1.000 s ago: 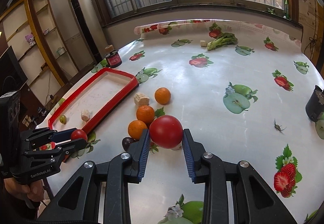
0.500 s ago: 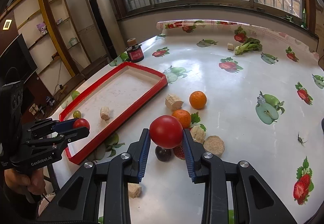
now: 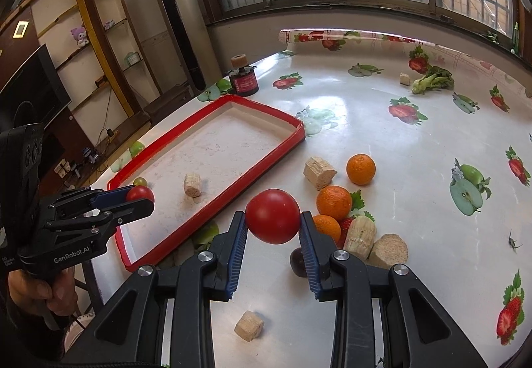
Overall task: Organize fruits
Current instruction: 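Carry both held tomatoes over the red tray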
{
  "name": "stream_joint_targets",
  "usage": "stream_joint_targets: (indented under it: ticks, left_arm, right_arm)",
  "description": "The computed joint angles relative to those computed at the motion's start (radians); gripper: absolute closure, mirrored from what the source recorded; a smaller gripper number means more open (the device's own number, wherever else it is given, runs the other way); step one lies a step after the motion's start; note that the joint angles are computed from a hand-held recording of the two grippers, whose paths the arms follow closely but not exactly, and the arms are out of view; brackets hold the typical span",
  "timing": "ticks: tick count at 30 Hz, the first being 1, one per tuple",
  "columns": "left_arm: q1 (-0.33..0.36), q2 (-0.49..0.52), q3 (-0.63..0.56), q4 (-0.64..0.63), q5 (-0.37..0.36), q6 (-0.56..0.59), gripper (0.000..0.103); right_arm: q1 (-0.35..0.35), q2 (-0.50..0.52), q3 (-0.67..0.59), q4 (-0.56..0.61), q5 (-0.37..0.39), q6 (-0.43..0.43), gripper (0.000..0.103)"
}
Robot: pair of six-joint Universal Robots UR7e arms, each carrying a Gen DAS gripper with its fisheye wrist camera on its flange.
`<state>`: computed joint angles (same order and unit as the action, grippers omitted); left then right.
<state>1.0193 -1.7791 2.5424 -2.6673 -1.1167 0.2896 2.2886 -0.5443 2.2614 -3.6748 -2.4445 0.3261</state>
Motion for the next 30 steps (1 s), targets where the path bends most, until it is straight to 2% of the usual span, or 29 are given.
stream_joint_targets:
  ticks: [13,21,30]
  left_arm:
    - [0.085,0.065,-0.076,-0.052,0.023,0.036,0.072]
    - [0.145,0.161,-0.158,-0.082,0.025,0.044,0.072]
    - [0.175,0.275,-0.232,-0.081,0.056,0.044,0.072]
  right_arm:
    - [-0.063,0.048,-0.109,0.03,0.099,-0.111,0.071]
    - [-0.116,0.076,-0.222,0.085,0.148,-0.205,0.071]
    - [-0.178,0.116,-0.34,0.182,0.187,-0.278,0.07]
